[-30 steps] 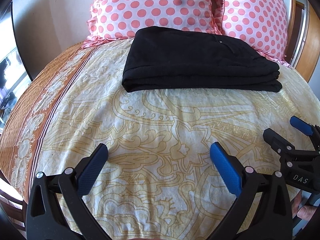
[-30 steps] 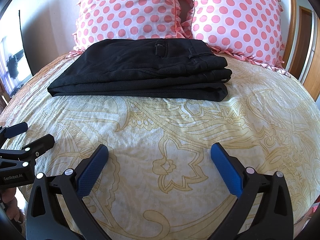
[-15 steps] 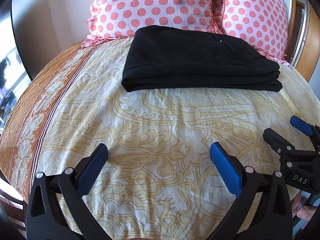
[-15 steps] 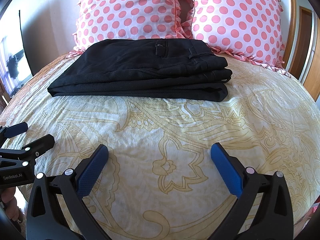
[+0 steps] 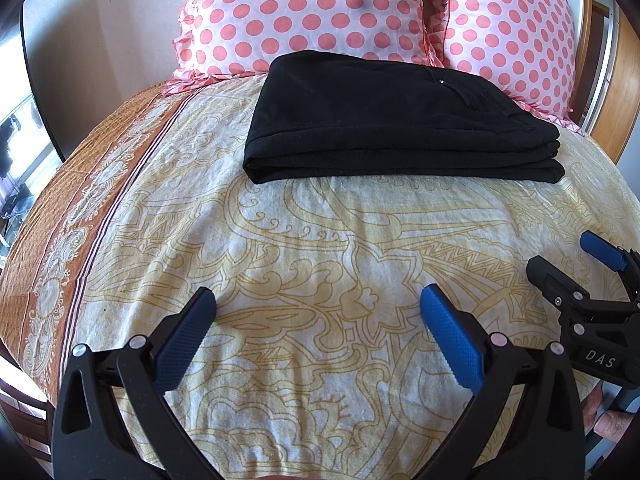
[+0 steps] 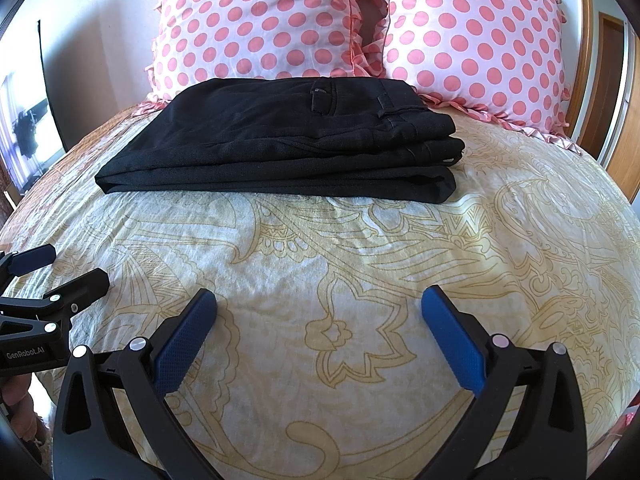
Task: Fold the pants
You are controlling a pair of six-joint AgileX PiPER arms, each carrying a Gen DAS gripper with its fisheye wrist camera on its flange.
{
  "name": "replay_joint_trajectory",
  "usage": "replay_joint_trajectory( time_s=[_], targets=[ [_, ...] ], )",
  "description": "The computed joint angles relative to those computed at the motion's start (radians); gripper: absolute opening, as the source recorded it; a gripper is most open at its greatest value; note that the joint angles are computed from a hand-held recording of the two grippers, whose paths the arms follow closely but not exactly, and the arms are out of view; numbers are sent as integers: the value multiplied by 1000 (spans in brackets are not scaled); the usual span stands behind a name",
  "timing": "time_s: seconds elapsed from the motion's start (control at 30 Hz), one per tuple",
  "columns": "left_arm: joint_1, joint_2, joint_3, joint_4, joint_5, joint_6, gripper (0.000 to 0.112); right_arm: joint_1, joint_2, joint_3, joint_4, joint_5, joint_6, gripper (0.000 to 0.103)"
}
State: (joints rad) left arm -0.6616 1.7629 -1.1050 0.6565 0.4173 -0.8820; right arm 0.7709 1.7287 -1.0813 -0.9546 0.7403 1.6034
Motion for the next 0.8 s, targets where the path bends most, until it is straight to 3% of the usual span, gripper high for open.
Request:
replay_joint_trajectory(
  time_s=[0.8],
  targets=[
    [-2, -5, 22, 33, -24, -25, 101, 0, 2, -4, 2, 2, -2, 102]
  ],
)
